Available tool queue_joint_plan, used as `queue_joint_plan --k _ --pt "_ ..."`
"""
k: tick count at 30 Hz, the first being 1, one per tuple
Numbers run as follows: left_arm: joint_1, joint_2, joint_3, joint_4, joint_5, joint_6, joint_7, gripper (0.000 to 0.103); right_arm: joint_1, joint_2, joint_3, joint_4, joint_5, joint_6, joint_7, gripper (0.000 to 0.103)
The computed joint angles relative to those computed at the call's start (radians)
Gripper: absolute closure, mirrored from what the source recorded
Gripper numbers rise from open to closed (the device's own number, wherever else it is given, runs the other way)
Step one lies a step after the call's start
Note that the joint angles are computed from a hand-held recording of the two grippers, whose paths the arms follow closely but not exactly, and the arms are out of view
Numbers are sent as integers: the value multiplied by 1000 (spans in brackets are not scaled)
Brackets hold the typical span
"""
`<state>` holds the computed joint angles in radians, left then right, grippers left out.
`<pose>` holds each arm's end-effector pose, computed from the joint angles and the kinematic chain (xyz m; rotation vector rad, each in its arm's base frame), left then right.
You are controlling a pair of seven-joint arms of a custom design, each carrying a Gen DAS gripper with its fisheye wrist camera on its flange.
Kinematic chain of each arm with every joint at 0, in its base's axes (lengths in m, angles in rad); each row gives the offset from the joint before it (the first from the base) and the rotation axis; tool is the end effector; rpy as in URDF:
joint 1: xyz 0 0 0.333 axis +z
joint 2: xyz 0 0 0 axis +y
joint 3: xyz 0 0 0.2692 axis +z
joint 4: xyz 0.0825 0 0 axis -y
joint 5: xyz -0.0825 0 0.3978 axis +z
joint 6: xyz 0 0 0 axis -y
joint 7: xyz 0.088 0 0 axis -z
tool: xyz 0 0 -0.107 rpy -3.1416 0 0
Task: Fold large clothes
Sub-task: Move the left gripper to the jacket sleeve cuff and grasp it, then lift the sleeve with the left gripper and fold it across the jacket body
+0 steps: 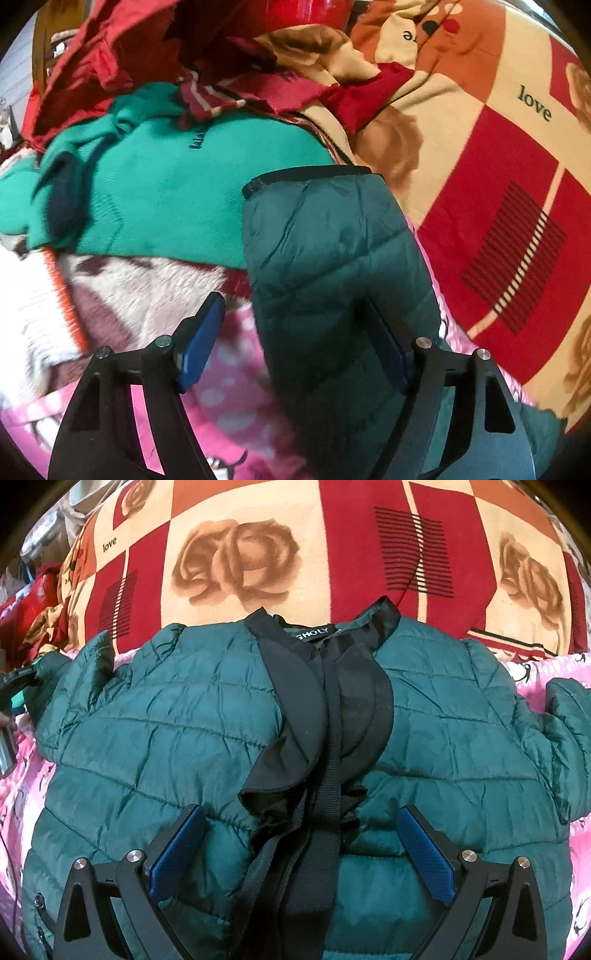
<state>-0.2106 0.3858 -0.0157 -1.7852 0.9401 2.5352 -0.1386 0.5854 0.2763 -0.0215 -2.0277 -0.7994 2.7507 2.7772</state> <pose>0.6513 -0.1586 0.3224 -2.3096 0.9538 -0.5817 0.5091 0.3567 0.2968 -1.8952 1.8201 -0.5668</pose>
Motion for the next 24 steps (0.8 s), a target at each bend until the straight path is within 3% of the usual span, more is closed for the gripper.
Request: queue_joint_plan --k 2,4,7,14,24 --pt "0 5 14 -3 40 45 -28 35 -1 6 0 6 4 0 -6 0" --pt "18 12 8 -5 33 103 0 63 -1 9 -1 9 8 1 -11 0" --pt "19 7 8 -9 19 130 49 83 1 11 -3 11 11 4 -15 0" --pt "-3 -127 -3 -128 126 219 8 91 3 -5 -7 1 6 3 -10 0" --pt "-55 -263 -137 -187 226 183 34 92 -34 -105 21 -92 -54 -18 60 0"
